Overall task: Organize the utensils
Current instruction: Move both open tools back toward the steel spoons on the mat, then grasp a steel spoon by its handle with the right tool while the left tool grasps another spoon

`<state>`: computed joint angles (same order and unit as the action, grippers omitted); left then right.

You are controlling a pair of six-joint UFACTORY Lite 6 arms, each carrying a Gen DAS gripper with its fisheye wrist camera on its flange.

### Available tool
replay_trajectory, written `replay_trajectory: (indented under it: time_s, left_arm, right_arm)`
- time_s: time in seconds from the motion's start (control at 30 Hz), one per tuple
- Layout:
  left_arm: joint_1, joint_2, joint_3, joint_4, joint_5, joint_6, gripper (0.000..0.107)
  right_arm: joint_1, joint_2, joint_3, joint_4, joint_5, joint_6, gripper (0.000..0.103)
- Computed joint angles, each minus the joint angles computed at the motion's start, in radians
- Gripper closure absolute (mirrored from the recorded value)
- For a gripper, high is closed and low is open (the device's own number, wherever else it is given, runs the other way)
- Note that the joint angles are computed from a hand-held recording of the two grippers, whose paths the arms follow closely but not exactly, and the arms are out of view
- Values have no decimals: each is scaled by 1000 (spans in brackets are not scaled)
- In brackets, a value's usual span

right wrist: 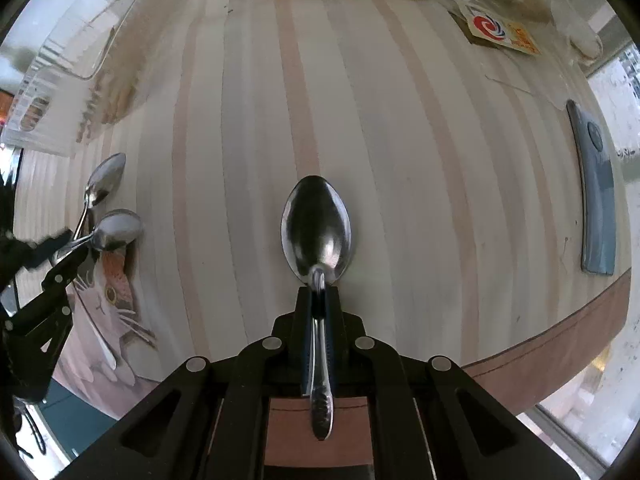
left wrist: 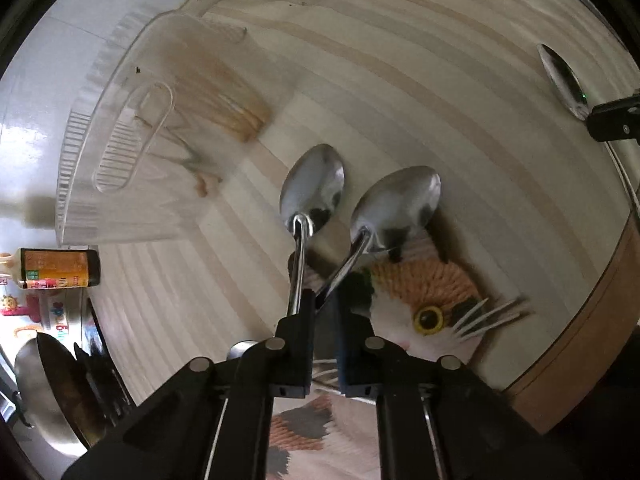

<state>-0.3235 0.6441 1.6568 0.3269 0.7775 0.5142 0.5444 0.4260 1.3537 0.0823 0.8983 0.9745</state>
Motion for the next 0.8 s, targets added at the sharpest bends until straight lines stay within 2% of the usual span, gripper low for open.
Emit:
replay_trajectory:
  time_s: [0.07, 0.2, 0.47, 0.53, 0.63, 0.8]
  left_arm:
    - [8, 19, 32, -29, 25, -14, 102]
    - [32, 66, 123, -129, 145, -77, 106]
    - [39, 11, 93, -231, 192, -151, 107]
    - [53, -8, 92, -255, 202, -144, 107]
    - [86, 22, 189, -300, 258, -122, 107]
    - [151, 97, 370, -381, 385, -90, 107]
  right_arm:
    - [-3, -28, -34, 1, -11, 12, 97]
    - [-16, -115, -147, 19, -49, 20, 97]
    - [-149, -448, -524, 191, -174, -111, 98]
    - [-169, -505, -567, 207, -171, -130, 100]
    - [-194, -563, -600, 195, -155, -140, 103]
    - [-188, -548, -535, 165, -118, -117, 103]
